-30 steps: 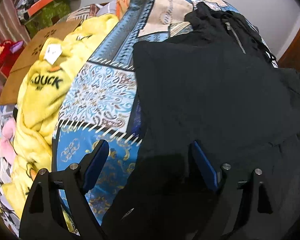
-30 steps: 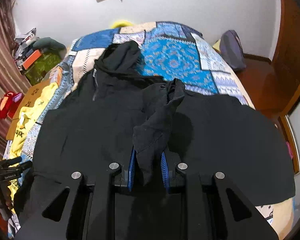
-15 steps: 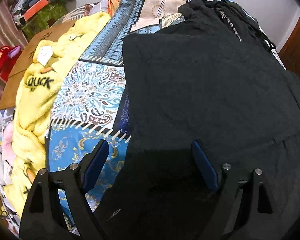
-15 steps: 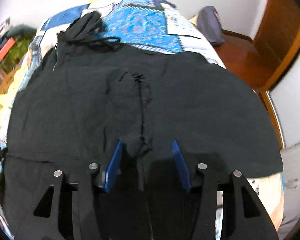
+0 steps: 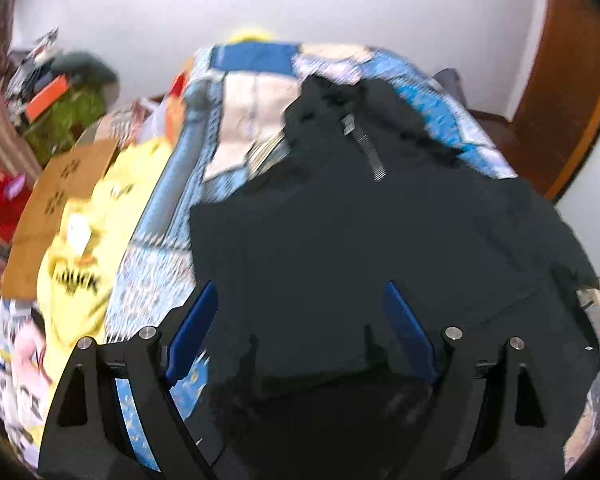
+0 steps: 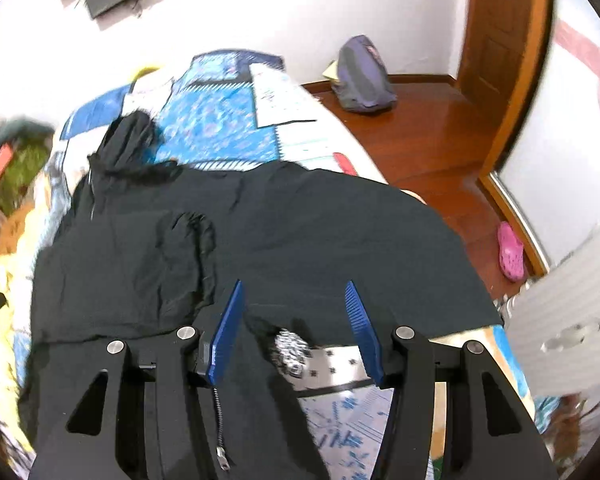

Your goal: Fold large clothes

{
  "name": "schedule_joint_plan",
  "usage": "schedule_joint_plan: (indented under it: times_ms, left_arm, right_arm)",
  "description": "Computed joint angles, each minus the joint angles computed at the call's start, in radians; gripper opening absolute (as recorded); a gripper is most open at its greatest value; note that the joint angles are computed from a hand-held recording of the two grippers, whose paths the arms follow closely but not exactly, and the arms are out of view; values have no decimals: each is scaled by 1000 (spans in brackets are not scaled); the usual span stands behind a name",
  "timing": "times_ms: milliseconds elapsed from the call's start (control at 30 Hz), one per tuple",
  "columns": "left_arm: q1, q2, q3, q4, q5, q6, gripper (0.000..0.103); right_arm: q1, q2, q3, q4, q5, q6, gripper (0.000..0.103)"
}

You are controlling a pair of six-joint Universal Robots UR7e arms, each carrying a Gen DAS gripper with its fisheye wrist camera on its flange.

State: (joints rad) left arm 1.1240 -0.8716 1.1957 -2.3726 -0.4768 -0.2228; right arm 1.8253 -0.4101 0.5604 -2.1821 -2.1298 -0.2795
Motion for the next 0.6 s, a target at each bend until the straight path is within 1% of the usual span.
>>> schedule_joint_plan:
  times_ms: [133, 167, 233, 300, 367, 467, 567, 600]
  left_arm:
    - [-17, 63, -76, -75, -31, 110, 85]
    - [-19, 77, -96, -80, -40, 126, 85]
    - [-21, 108, -139, -71, -59, 145, 85]
    - [-19, 134, -175, -51, -76, 148, 85]
    - [-17, 155, -202, -30, -96, 140, 85]
    - [-9, 183, -237, 23, -127, 116, 85]
    - [1, 207, -268, 78, -143, 93, 85]
    - [4, 210, -272, 88, -148, 89, 85]
  right_arm:
    - [-27, -40, 36, -8, 29, 80, 51]
    - [-35, -45, 41, -3, 32, 102, 53]
    - [-53, -45, 34, 31, 27, 147, 54]
    - [-66, -36, 18, 69, 17, 183, 54]
    - [-85, -28, 2, 104, 27, 224, 54]
    - [-120, -3, -55, 173, 77, 307, 54]
    - [-149, 32, -132, 255, 101, 426, 54]
    - [-162, 31, -131, 253, 133, 453, 54]
